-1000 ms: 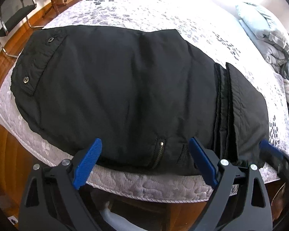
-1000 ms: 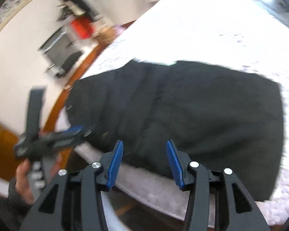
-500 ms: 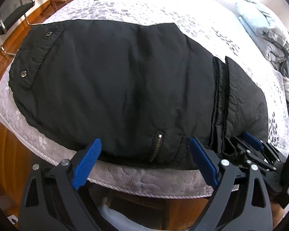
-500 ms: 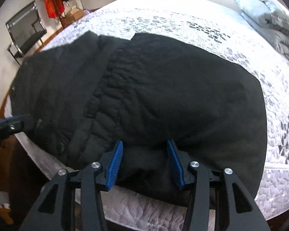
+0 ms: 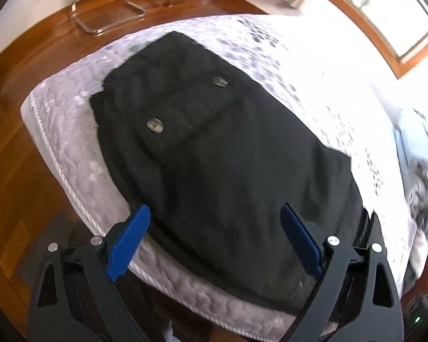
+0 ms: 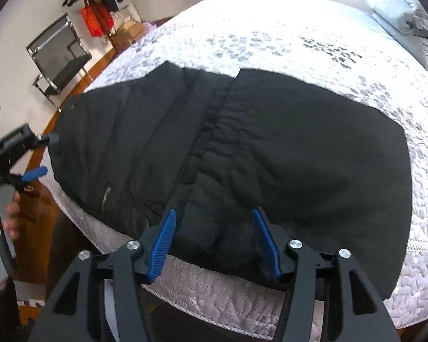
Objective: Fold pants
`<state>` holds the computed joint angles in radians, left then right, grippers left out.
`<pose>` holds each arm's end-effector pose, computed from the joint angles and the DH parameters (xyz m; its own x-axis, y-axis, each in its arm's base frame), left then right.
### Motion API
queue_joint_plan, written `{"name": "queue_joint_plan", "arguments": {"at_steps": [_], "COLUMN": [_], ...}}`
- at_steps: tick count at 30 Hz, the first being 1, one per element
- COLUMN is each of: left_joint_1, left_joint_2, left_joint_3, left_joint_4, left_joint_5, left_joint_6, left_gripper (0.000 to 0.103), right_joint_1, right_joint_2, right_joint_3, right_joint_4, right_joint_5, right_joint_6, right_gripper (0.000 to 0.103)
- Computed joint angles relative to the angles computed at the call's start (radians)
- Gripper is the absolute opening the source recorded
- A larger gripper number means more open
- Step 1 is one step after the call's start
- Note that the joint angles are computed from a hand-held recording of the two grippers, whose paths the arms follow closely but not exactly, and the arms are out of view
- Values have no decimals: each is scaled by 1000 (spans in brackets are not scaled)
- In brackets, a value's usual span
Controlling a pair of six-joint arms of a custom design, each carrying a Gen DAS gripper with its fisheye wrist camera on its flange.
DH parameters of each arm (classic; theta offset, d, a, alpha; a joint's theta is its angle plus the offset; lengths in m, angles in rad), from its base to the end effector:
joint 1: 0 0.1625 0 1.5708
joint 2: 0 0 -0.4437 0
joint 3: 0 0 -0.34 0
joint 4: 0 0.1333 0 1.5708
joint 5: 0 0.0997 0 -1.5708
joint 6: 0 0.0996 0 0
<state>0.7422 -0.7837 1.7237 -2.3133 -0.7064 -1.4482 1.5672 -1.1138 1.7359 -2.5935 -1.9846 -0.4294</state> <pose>-0.3008 -0.5595 0.1182 -0.7574 -0.5870 -0.2860 -0.2379 0.6560 -0.7163 0.0911 -0.5998 0.3174 -0.8333 -0.2378 0.4990 -0.3779 0.9039 -0.2004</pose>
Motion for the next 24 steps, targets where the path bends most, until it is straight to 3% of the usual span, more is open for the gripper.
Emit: {"name": "queue_joint_plan", "arguments": {"at_steps": [3,11,14,24], "left_joint_1": [16,72,72,37], "left_joint_2": [-12,-18,-11,41], "left_joint_3": [19,91,85,-12], "left_joint_4": [-6,-179,-144,168], "left_joint_5": [16,37,54,132], "left_joint_6": [-40,20,-8,-200], "left_gripper": [92,91,91,92], "right_joint_1": [6,26,35,68], "right_joint_2": [10,26,38,83], "right_joint_3": [-1,-8,-18,-42], "right_joint_4": [18,35,46,57], "right_joint_5": [-25,-90,-118,-221], "right_joint_6": [-1,11,16,36], "right_gripper": [57,58,59,61]}}
